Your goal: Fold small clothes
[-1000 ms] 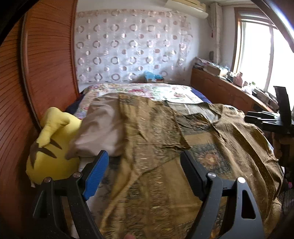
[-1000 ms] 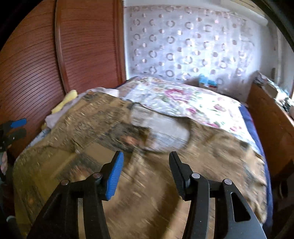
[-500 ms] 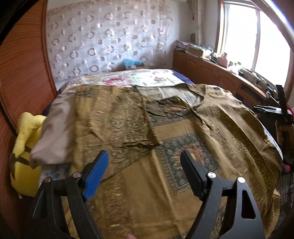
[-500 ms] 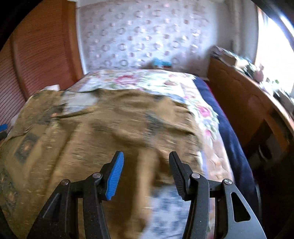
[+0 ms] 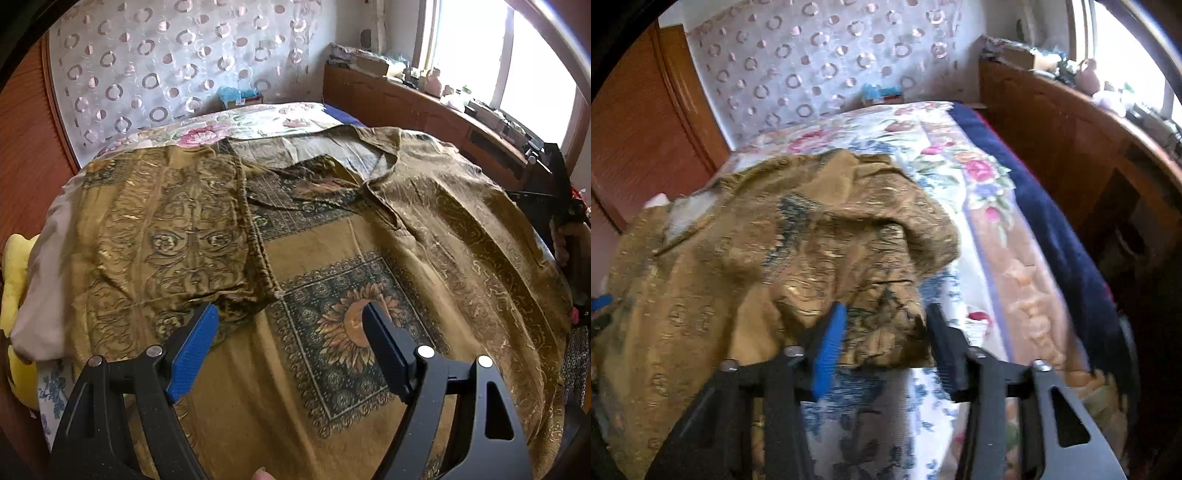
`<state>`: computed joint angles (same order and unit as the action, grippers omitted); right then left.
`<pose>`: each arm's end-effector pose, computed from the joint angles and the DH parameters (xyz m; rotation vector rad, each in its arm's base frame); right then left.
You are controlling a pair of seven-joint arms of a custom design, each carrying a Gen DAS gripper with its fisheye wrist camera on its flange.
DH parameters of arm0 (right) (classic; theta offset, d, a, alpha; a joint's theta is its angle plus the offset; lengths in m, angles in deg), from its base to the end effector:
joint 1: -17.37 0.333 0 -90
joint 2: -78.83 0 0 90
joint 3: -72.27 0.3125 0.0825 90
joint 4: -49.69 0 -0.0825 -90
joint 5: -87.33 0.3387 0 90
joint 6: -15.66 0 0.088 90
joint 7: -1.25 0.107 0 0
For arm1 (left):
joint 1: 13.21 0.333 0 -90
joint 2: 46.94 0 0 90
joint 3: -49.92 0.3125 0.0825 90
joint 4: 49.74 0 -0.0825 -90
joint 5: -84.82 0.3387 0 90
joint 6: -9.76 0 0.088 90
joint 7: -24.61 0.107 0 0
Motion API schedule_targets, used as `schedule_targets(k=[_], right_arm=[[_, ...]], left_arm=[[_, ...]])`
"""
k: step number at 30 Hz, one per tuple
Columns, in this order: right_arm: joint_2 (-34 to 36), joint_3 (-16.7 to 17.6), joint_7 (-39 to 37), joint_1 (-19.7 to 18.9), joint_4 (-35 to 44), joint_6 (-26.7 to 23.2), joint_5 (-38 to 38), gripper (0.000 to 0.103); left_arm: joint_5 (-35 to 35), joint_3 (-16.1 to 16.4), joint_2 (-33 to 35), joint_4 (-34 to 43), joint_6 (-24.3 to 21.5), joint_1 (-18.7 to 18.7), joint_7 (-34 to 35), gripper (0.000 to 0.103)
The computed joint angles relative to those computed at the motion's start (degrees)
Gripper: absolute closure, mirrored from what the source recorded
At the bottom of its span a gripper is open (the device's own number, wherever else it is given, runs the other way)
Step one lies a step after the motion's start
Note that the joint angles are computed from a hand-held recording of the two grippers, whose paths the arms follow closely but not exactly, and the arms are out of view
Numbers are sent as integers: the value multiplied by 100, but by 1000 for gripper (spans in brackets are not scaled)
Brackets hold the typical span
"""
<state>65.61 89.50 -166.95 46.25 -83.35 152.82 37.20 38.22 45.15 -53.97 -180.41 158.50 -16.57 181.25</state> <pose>0.3205 0.3336 0.4813 -1.3818 2.0567 -0.6884 0.4899 -0.0566 0.4695 -1.1722 2.4897 -0.9161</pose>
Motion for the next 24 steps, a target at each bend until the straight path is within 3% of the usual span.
schedule_targets(k=[7, 12, 17, 24], right_arm=[[-10, 92, -739, 127, 263, -788, 242, 97], [102, 205, -657, 204, 494, -1039, -236, 98], [413, 295, -637, 406, 922, -1155, -763, 98], [862, 103, -761, 659, 1193, -295, -991, 98]], left_arm=[[193, -102, 152, -36, 282, -47, -78, 22], [235, -115, 156, -54, 342, -74, -117, 22], [362, -148, 202, -39, 357, -111, -129, 11], [518, -176, 231, -17, 306, -130, -215, 1]])
